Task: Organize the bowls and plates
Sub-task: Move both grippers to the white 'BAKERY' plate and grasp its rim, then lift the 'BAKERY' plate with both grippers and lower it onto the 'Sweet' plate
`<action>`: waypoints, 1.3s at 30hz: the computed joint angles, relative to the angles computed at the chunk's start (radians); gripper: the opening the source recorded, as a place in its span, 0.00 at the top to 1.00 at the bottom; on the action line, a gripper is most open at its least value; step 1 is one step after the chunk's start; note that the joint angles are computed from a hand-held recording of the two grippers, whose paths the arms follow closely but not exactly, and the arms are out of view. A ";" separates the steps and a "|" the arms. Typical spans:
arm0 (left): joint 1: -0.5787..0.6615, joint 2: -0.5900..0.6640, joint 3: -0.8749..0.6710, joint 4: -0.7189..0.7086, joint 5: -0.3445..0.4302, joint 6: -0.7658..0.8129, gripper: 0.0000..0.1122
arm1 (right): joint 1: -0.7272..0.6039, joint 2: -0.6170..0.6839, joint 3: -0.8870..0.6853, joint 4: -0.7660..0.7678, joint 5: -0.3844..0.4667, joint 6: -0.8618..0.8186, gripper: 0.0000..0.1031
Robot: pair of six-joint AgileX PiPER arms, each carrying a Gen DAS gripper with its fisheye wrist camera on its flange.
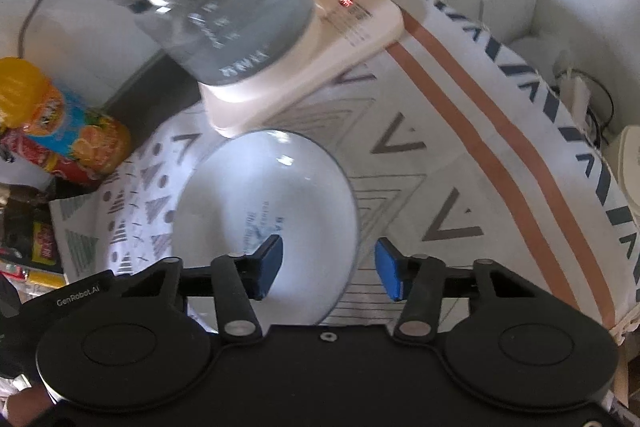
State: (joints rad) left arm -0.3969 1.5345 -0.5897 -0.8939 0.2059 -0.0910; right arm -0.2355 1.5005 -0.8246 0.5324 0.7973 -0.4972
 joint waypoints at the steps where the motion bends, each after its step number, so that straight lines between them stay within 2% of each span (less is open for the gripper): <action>1: 0.002 0.010 0.001 -0.043 -0.001 0.037 0.73 | -0.004 0.026 -0.013 -0.003 0.004 0.002 0.57; 5: 0.000 0.056 0.002 -0.269 -0.010 0.241 0.84 | -0.005 0.106 -0.050 -0.024 0.015 0.015 0.68; 9: 0.009 0.088 0.008 -0.515 0.001 0.474 0.91 | -0.003 0.169 -0.077 -0.034 0.028 0.027 0.74; 13: 0.005 0.110 0.006 -0.678 0.013 0.634 0.96 | -0.001 0.224 -0.094 -0.025 0.041 0.020 0.81; 15: -0.003 0.114 0.008 -0.717 0.007 0.660 0.96 | -0.009 0.250 -0.095 0.010 0.053 -0.012 0.89; 18: -0.005 0.104 0.004 -0.680 0.006 0.621 0.97 | -0.010 0.236 -0.083 0.023 0.040 -0.033 0.89; 22: -0.012 0.060 -0.003 -0.448 -0.010 0.390 0.97 | -0.034 0.185 -0.065 0.065 0.057 -0.085 0.92; 25: 0.002 0.019 0.005 -0.318 0.002 0.270 0.96 | -0.044 0.141 -0.053 0.087 0.074 -0.113 0.93; 28: 0.012 -0.030 0.023 -0.256 0.005 0.217 0.96 | -0.040 0.095 -0.034 0.104 0.073 -0.123 0.93; 29: 0.014 -0.052 0.026 -0.184 0.008 0.149 0.96 | -0.038 0.080 -0.028 0.110 0.076 -0.122 0.93; 34: 0.040 -0.157 0.051 0.063 0.038 -0.073 0.96 | 0.001 0.012 0.000 0.127 0.076 -0.104 0.93; 39: 0.087 -0.270 0.090 0.200 0.095 -0.181 0.96 | 0.038 -0.058 0.040 0.140 0.077 -0.085 0.93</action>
State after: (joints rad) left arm -0.3102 1.2644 -0.4995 -0.6940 0.3008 -0.2717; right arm -0.1972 1.4423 -0.7846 0.6728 0.8747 -0.5818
